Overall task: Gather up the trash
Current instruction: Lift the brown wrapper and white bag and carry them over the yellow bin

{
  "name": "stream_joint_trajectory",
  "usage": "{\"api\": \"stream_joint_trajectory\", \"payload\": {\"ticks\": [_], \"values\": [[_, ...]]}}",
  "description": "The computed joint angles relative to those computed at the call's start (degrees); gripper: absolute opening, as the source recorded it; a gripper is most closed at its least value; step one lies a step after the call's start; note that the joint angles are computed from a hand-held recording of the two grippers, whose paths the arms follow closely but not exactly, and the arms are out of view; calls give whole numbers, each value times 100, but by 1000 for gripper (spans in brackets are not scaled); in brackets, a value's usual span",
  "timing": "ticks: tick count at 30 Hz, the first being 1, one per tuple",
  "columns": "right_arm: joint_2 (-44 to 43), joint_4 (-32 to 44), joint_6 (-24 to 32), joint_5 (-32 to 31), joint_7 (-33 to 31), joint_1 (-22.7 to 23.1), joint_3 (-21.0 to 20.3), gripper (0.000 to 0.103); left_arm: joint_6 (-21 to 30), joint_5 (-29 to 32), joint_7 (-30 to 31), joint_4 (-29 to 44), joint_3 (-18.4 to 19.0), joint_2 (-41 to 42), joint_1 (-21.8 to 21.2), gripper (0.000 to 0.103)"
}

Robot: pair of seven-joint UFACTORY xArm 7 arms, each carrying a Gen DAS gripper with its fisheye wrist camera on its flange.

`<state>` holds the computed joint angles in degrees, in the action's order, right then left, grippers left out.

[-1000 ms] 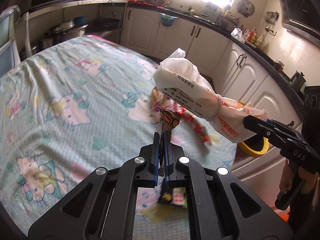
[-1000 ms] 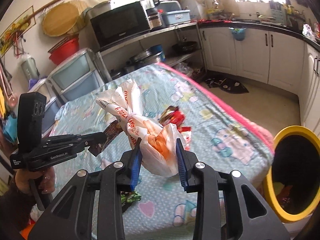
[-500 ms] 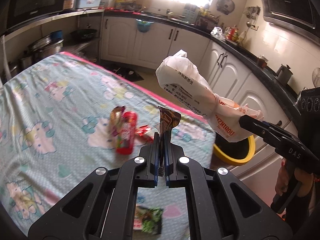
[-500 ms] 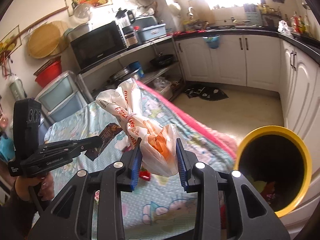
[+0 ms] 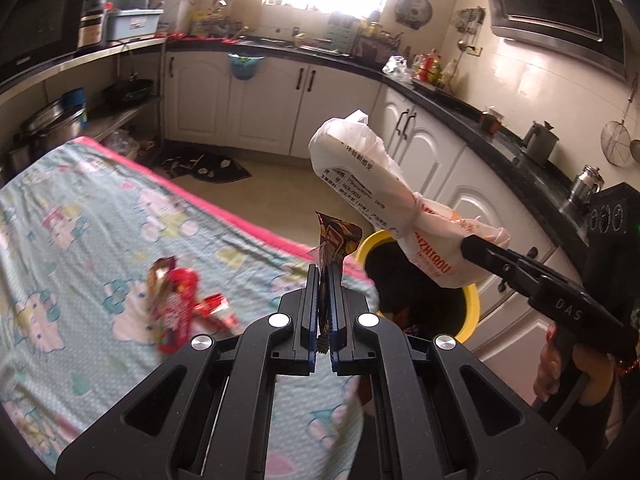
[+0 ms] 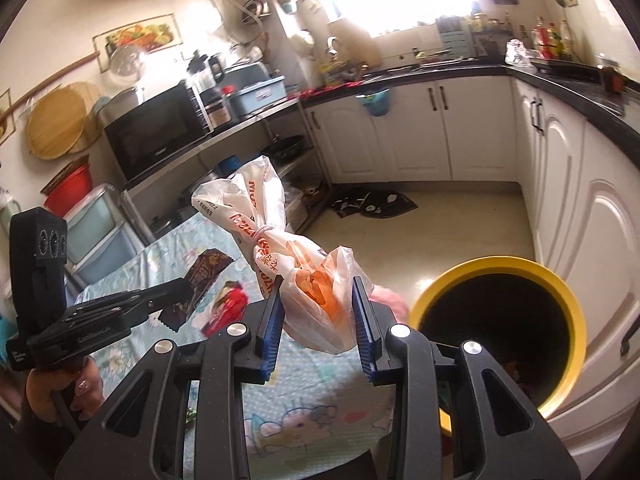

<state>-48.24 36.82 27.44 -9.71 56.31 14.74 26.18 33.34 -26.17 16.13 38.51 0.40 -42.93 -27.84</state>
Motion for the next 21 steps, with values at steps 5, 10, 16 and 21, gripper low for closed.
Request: {"api": "stream_joint_trajectory", "payload": {"ticks": [5, 10, 16, 21], "values": [[-498, -229, 239, 6, 123, -76, -88, 30, -223, -85, 6, 141, -149, 230, -213, 2], [-975, -426, 469, 40, 174, -164, -199, 30, -379, -147, -33, 246, -236, 420, -385, 2], [-1423, -594, 760, 61, 187, -315, -248, 30, -604, -211, -64, 417, -343, 682, -584, 2], [-1732, -688, 1037, 44, 197, -437, -223, 30, -743, -261, -92, 536, -406, 870, -734, 2]]}}
